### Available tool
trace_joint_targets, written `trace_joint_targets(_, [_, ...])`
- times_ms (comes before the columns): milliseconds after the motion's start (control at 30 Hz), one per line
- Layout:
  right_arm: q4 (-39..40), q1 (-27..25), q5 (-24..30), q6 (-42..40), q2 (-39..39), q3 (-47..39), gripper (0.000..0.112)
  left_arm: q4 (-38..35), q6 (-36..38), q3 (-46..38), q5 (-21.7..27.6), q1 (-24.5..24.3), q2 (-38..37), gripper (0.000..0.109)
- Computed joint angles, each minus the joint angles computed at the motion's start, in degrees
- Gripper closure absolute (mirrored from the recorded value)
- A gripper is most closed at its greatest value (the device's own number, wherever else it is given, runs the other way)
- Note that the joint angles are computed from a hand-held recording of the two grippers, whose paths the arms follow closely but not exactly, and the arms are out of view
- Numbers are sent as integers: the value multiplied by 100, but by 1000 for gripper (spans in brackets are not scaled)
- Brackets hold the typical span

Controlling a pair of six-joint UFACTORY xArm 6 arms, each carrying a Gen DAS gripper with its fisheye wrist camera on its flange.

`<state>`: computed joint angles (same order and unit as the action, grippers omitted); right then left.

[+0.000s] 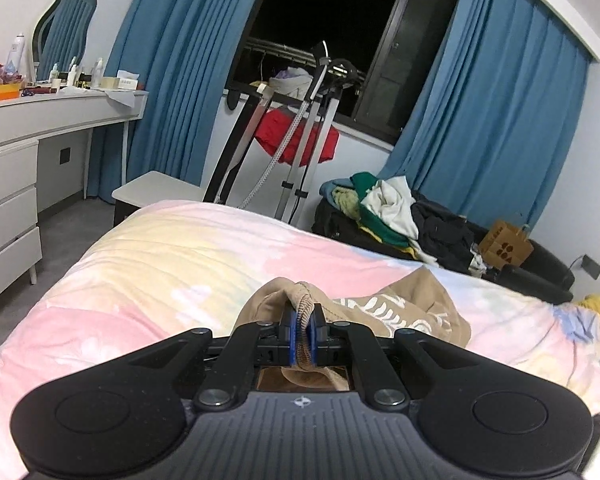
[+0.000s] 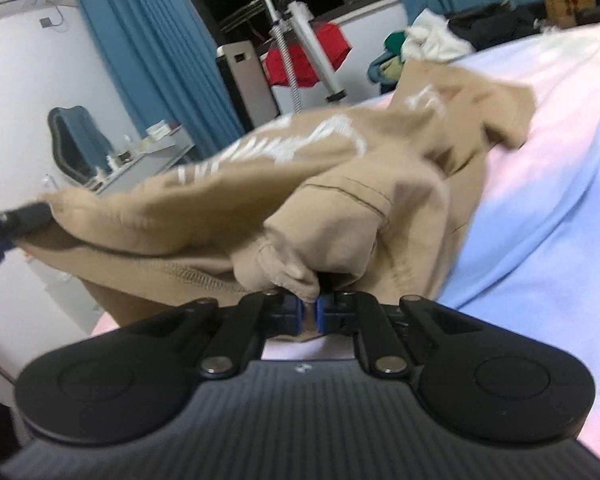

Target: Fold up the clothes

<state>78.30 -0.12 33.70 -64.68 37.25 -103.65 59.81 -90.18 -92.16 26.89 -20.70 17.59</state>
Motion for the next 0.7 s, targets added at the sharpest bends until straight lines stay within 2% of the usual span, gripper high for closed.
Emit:
trace_joint_targets(133, [158, -158, -398, -377, -689, 739, 104, -842, 682, 67, -119, -56, 32, 101])
trace_joint_targets(267, [-923, -344, -827, 497, -1071, 1103, 104, -2425, 2356, 205, 159, -270, 104, 101])
trace_joint_targets(333, [-1588, -508, -816, 1229, -1107, 1197, 104, -3200, 3096, 169, 452, -385, 212, 101])
trace_joint_targets(433, [-2630, -684, -832, 2299, -1147, 1421, 103, -3725, 3690, 46, 950, -508, 386, 100])
trace_joint_targets(467, [-2804, -738, -853, 2578, -1158, 1481, 103, -3772, 3760, 28, 1062, -528, 396, 100])
trace_joint_targets(533, [-2648, -782, -826, 2543, -1121, 1438, 102, -3691, 3786, 33, 1236, -568, 354, 97])
trace_joint_targets(600, [-1974, -732, -798, 1716, -1167, 1394, 101, -3312, 3667, 83, 1351, -629, 238, 90])
trace_joint_targets(667, [-1475, -609, -712, 682, -1227, 1406, 91, -2676, 3413, 240, 1401, -740, 41, 83])
trace_joint_targets(700, [-1365, -554, -641, 364, -1224, 1398, 75, -2413, 3331, 340, 1368, -779, -77, 82])
